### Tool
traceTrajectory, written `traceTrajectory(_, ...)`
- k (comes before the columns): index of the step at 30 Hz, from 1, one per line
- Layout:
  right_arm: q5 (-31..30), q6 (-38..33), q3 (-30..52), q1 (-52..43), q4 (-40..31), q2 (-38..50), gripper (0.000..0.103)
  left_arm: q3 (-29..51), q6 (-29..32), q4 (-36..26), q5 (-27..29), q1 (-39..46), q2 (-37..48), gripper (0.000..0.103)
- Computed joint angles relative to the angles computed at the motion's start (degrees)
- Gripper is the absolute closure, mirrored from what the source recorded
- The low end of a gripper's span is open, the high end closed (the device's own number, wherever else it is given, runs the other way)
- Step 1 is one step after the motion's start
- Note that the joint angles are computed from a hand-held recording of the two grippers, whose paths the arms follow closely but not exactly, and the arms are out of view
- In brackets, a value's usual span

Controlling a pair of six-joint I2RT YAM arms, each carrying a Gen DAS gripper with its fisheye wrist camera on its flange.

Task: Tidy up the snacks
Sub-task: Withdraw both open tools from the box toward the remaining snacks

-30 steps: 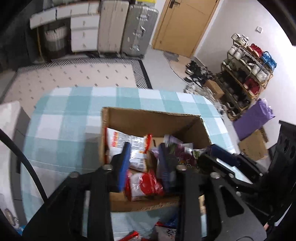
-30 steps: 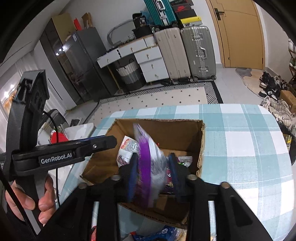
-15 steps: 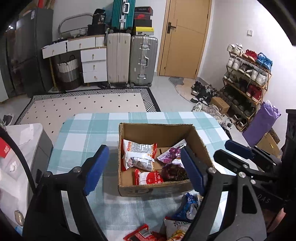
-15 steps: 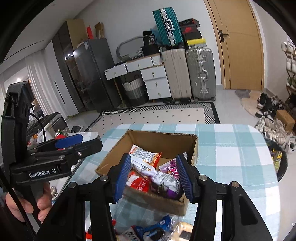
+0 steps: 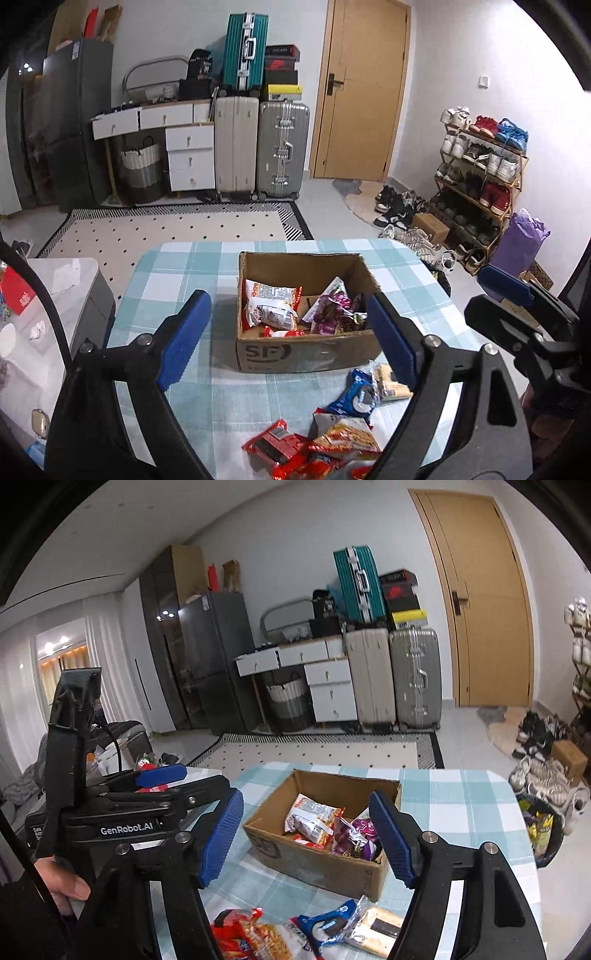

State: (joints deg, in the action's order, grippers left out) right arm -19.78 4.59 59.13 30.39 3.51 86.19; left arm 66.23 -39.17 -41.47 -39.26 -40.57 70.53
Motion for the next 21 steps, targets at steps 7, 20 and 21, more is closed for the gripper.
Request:
traceTrajectory(7, 0.24, -0.08, -12.04, 0.62, 3.11, -14.31, 0.018, 2.69, -13.14, -12.3, -13.52, -14.66, -1.09, 0.001)
traceTrajectory(20, -2.43, 1.26, -31.26, -0.92, 2.25, -34.08, 0.007, 0.18, -54.45, -37.5, -22.13, -36.96, 3.27, 0.001)
traceTrajectory(21, -2.21, 1.3, -32.62, -0.88, 2.04, -34.96, 0.007, -0.48, -57.46, -38.65, -21.69, -38.09, 3.93, 0.001)
